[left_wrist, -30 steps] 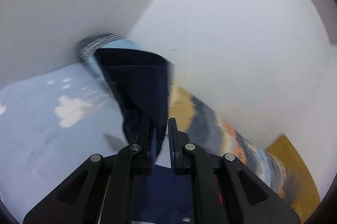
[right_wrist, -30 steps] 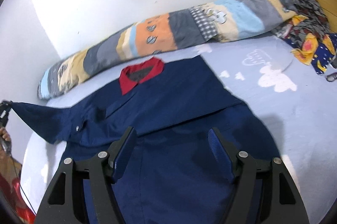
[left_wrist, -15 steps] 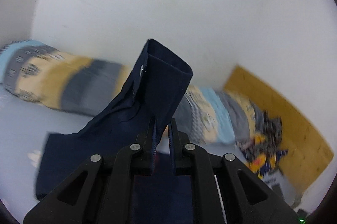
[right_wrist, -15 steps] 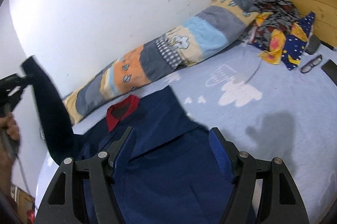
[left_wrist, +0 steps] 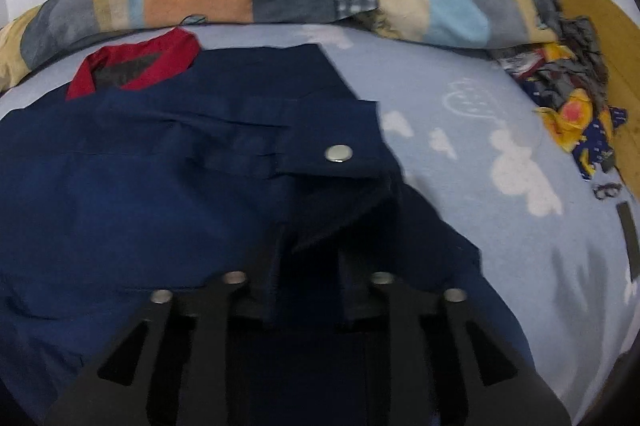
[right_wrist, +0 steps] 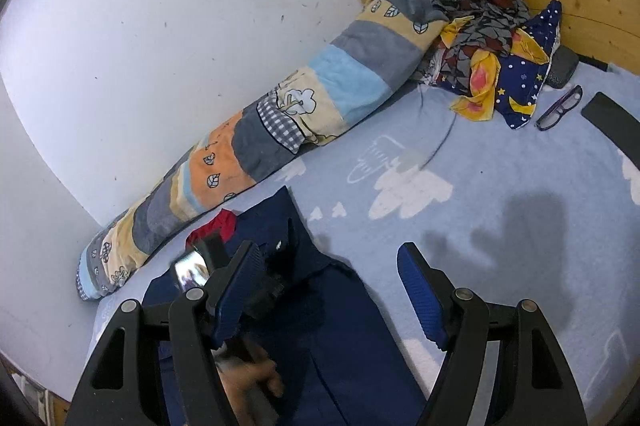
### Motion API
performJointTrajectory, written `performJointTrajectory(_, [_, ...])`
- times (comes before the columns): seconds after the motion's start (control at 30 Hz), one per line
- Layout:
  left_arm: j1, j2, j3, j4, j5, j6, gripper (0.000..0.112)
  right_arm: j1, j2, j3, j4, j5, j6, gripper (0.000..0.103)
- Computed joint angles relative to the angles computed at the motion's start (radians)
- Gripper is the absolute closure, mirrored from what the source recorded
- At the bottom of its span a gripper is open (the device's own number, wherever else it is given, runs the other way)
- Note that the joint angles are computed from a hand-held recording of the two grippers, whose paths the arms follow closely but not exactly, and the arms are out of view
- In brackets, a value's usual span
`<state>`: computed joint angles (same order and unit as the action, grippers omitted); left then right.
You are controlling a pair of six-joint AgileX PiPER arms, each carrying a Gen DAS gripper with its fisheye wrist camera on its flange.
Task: Fold large clothes
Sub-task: 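Lift and fold the held sleeve across the jacket body, open left gripper, then grasp the jacket hem with both grippers side by side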
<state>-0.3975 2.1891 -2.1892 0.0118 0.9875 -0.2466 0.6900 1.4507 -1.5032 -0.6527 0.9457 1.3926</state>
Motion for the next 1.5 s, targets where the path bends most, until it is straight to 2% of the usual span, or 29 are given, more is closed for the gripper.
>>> performJointTrajectory(0.03, [0.017,0.005,-0.035,-0.080,0.045,0.054,0.035,0.000,-0.001,0.003,-0.001,-0.001,-0.001,0.029])
performJointTrajectory(0.07, [0.030,0.002,-0.045,-0.139,0.071,0.095,0.031,-0.001,-0.001,0.002,-0.001,-0.003,-0.002,0.029])
performJointTrajectory(0.27, [0.101,-0.243,0.227,-0.224,-0.066,0.270,0.030,0.001,-0.001,0.001,0.012,-0.024,0.000,0.029])
performJointTrajectory(0.4, [0.228,-0.276,0.272,-0.095,-0.084,0.228,0.028,0.014,0.009,-0.013,0.007,-0.009,-0.012,0.029])
performJointTrajectory(0.47, [0.303,-0.268,0.295,0.052,-0.076,0.151,0.028,0.009,0.008,-0.010,0.017,-0.013,-0.011,0.029])
performJointTrajectory(0.57, [0.422,-0.249,0.363,0.168,-0.069,0.059,0.028,0.000,0.013,-0.013,0.032,-0.015,-0.014,0.029])
performJointTrajectory(0.6, [0.459,-0.241,0.379,0.158,-0.064,0.061,0.025,-0.002,0.017,-0.017,0.040,-0.015,-0.020,0.029])
performJointTrajectory(0.63, [0.499,-0.229,0.393,0.108,-0.060,0.093,0.014,-0.003,0.021,-0.022,0.047,-0.014,-0.026,0.029])
performJointTrajectory(0.7, [0.541,-0.241,0.449,0.035,-0.095,0.165,0.011,-0.004,0.032,-0.031,0.061,-0.016,-0.037,0.029])
performJointTrajectory(0.77, [0.505,-0.269,0.466,0.122,-0.101,0.118,0.011,-0.002,0.044,-0.042,0.072,-0.016,-0.047,0.029])
performJointTrajectory(0.83, [0.459,-0.343,0.542,0.176,-0.196,0.053,0.011,0.006,0.051,-0.049,0.069,-0.013,-0.047,0.029])
performJointTrajectory(0.9, [0.422,-0.375,0.553,0.172,-0.229,0.055,0.011,0.012,0.057,-0.055,0.066,-0.011,-0.042,0.029])
performJointTrajectory(1.03, [0.282,-0.338,0.486,0.171,-0.191,0.077,0.011,0.018,0.080,-0.077,0.066,-0.001,-0.049,0.029])
performJointTrajectory(1.13, [0.197,-0.242,0.430,0.246,-0.104,0.057,0.010,0.014,0.100,-0.096,0.094,0.001,-0.075,0.029])
performJointTrajectory(1.17, [0.186,-0.234,0.450,0.267,-0.107,0.037,0.010,0.016,0.104,-0.101,0.095,0.003,-0.080,0.029])
performJointTrajectory(1.23, [0.186,-0.272,0.520,0.283,-0.165,-0.016,0.011,0.023,0.112,-0.112,0.085,0.016,-0.086,0.029])
performJointTrajectory(1.3, [0.199,-0.307,0.550,0.240,-0.154,-0.017,0.011,0.021,0.120,-0.120,0.095,0.022,-0.104,0.029])
performJointTrajectory(1.4, [0.196,-0.423,0.689,0.251,-0.219,-0.038,0.011,0.011,0.121,-0.117,0.134,0.009,-0.127,0.029])
performJointTrajectory(1.5, [0.192,-0.521,0.835,0.248,-0.218,-0.014,0.011,0.020,0.146,-0.149,0.156,0.023,-0.177,0.028])
